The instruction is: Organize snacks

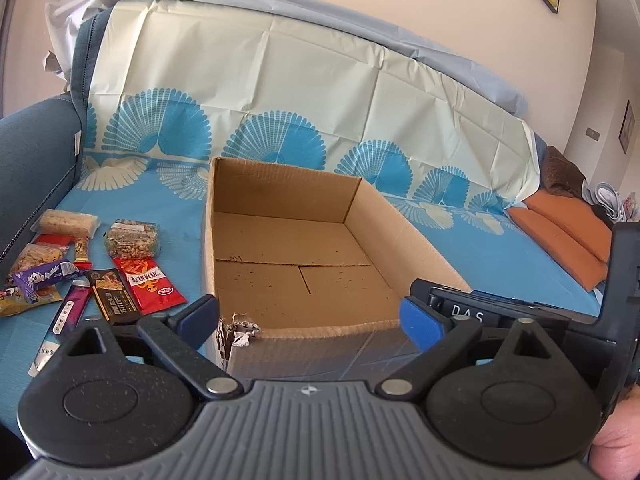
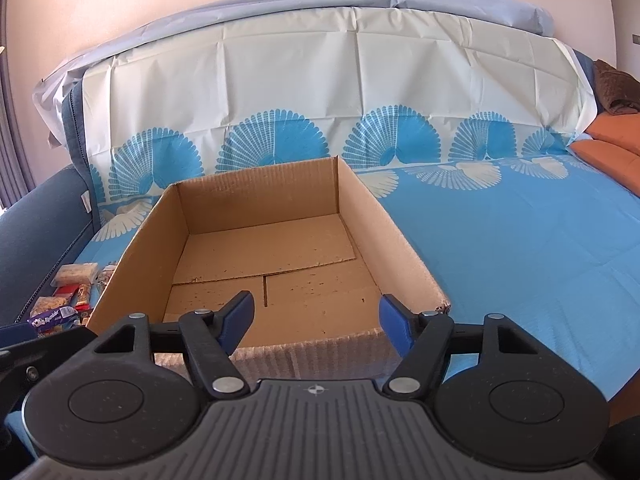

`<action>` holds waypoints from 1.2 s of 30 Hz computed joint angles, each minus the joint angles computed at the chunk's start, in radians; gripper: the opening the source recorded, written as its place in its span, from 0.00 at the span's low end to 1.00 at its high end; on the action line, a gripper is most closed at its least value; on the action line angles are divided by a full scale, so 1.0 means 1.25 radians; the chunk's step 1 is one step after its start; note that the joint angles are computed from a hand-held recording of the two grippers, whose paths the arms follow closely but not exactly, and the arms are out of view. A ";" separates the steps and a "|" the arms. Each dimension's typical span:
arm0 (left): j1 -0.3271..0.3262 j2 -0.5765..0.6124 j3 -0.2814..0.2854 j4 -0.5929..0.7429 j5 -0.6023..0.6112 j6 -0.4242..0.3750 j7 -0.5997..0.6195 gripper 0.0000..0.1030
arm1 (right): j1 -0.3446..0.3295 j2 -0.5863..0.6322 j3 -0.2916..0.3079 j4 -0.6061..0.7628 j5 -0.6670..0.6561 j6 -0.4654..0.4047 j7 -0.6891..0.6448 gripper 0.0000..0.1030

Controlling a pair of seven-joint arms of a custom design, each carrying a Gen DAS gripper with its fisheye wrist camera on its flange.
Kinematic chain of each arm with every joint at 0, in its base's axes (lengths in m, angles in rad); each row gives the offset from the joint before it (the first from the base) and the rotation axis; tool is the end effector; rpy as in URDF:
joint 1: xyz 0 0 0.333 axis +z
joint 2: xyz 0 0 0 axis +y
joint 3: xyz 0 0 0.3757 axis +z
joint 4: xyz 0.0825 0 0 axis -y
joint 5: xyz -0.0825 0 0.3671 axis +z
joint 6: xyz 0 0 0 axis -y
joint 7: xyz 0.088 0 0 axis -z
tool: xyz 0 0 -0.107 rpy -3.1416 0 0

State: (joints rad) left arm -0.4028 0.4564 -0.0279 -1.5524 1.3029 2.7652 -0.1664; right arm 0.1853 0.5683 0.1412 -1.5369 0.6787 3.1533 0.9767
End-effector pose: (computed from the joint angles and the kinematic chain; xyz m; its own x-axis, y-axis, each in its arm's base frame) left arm 0.6492 -0.3387 0.5078 0.1063 -0.9694 0.2212 -0.4753 -0.2449 -0.8451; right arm 0.7412 0.1613 0.4938 0.2502 -0.9573 -0.1449 -0.5173 -0.0057 -0.8558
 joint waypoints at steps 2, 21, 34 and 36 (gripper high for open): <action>-0.001 -0.001 0.003 -0.002 0.007 0.003 -0.008 0.86 | -0.003 0.000 0.004 -0.001 0.001 0.001 -0.001 0.69; 0.044 -0.069 0.010 -0.068 0.091 0.027 -0.082 0.28 | -0.047 -0.006 0.095 -0.007 0.045 0.015 -0.077 0.53; 0.230 -0.104 0.007 -0.177 0.225 0.168 0.020 0.15 | -0.113 0.012 0.296 0.030 0.140 0.015 -0.277 0.28; 0.247 -0.092 0.009 -0.201 0.194 0.172 0.067 0.15 | -0.107 0.013 0.305 0.036 0.155 0.000 -0.307 0.28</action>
